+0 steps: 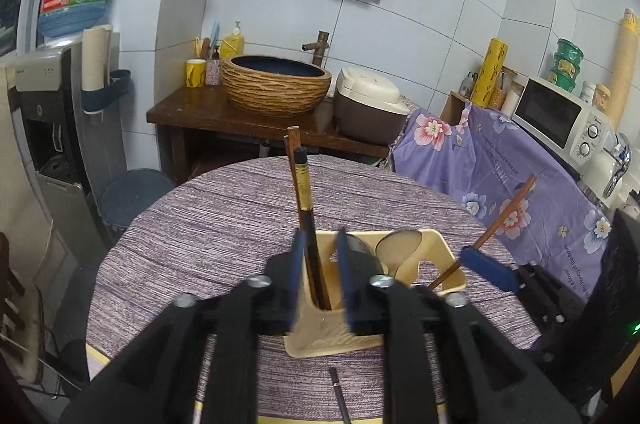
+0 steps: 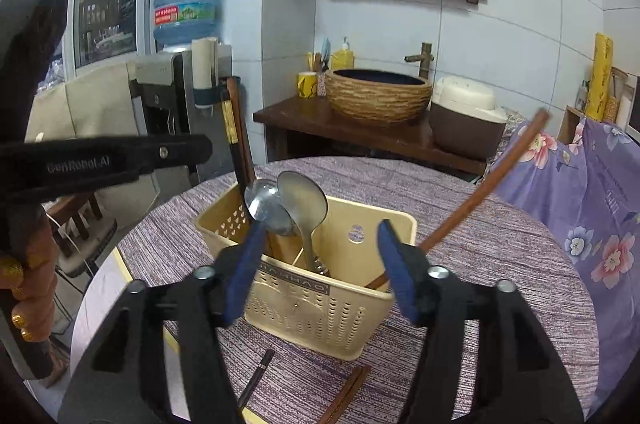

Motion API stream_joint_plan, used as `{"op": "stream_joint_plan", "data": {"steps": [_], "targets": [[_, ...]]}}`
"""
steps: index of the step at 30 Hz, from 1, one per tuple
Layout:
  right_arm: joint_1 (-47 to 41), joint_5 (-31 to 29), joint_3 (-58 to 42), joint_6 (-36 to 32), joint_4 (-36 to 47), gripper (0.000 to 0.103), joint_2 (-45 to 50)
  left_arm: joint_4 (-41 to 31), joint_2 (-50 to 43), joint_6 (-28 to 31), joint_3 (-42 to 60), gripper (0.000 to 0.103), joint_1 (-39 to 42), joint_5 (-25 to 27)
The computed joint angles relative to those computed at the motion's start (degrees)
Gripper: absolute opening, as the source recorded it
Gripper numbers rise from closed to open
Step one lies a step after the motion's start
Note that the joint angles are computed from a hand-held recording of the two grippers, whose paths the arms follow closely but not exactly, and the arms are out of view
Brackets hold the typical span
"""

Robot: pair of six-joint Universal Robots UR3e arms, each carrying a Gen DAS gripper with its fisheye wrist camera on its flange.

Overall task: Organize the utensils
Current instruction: 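Open both tools and withdraw them from the holder, then move the left tool to another black chopstick while the right tool approaches a brown chopstick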

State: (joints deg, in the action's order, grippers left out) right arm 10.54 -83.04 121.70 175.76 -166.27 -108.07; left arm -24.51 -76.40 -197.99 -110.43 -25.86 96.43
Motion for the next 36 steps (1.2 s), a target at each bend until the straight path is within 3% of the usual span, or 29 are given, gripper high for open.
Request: {"op": "stream_joint_plan", "data": {"steps": [2, 8, 12, 17, 24, 32, 36], "targets": [[-0.8, 0.6, 2.9, -0.1, 2.1, 0.062, -4.7, 2.2, 1.7, -0.4, -3.1, 0.055, -2.1, 3.8], [-0.8, -3.9, 11.6, 1.1, 10.9, 0.071, -15.9, 2.3, 5.1, -1.9, -12.5, 0.065, -8.0, 9.9], [2.6, -10.9, 18.1, 3.7, 13.9, 0.073, -19.8, 2.4, 5.6, -5.3, -19.1, 0.065, -11.5, 12.3], [-0.1, -7.8, 24.1, 6.4, 22.4, 0.073, -27.0, 3.5, 4.9, -10.3, -24.6, 0.065, -14.5, 13.2], [5.6, -12.7, 25.8, 12.5, 22.5, 0.073, -22.8, 4.8, 0.6, -15.6, -26.3, 0.068, -21.6, 20.7], [9.9, -17.8, 23.3, 15.3, 22.1, 0.082, -17.3, 6.4, -1.7, -19.3, -27.2, 0.071, -23.8, 20.6], [5.7, -16.8, 24.0, 12.1, 27.9, 0.083, -23.4, 6.1, -1.3, -20.2, -28.0, 0.071, -23.8, 20.2]]}}
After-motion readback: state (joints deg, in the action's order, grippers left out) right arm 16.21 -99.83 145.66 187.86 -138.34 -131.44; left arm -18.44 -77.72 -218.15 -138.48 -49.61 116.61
